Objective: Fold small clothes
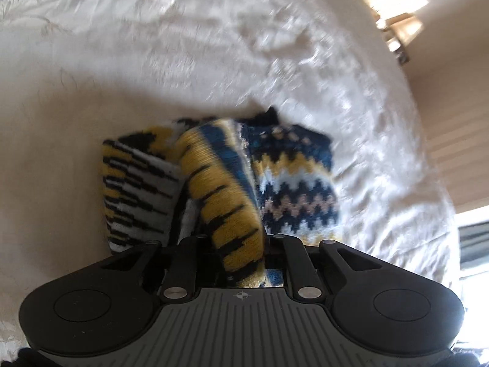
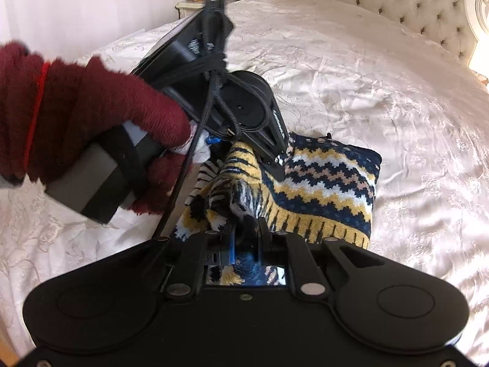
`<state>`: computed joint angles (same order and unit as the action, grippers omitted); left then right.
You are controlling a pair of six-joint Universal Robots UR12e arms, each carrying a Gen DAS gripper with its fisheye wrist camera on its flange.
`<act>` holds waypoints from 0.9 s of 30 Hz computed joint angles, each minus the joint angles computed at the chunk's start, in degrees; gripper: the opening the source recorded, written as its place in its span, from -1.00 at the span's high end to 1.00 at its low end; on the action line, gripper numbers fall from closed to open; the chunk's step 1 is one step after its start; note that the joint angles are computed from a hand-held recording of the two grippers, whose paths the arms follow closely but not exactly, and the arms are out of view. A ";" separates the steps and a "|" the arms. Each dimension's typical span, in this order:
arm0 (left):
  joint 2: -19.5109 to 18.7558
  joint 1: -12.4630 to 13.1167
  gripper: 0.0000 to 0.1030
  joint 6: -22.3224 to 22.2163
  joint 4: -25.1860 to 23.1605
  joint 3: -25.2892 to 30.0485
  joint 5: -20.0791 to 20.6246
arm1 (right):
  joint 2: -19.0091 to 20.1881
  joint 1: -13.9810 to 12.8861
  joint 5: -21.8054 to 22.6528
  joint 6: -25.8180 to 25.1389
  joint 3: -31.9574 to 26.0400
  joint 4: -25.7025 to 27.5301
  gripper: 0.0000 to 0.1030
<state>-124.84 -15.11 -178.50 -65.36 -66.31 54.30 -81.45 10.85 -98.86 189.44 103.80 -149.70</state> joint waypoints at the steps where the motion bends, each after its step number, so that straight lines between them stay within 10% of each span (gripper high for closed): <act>1: 0.64 0.09 0.71 1.12 1.23 -0.67 0.06 | -0.18 -0.10 0.39 0.36 0.13 -0.55 0.63; 9: 0.87 1.30 0.63 7.57 0.11 1.10 1.43 | 1.45 0.55 4.43 -1.42 -1.80 -2.38 0.63; 14: -2.11 1.74 0.15 6.84 -5.04 3.11 3.92 | 4.12 0.02 8.81 -0.57 -2.86 1.26 -0.16; 19: -1.01 2.23 0.02 6.03 -1.32 1.61 4.26 | 1.02 -2.74 14.86 3.01 0.66 -1.29 -0.26; 27: 3.84 2.01 -0.17 5.06 9.28 -3.08 10.65 | -2.54 -5.50 12.68 11.03 3.83 -4.35 -0.44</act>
<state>-121.00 -13.10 -173.44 -56.08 -69.39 64.95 -83.99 5.35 -86.18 200.47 107.63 -154.04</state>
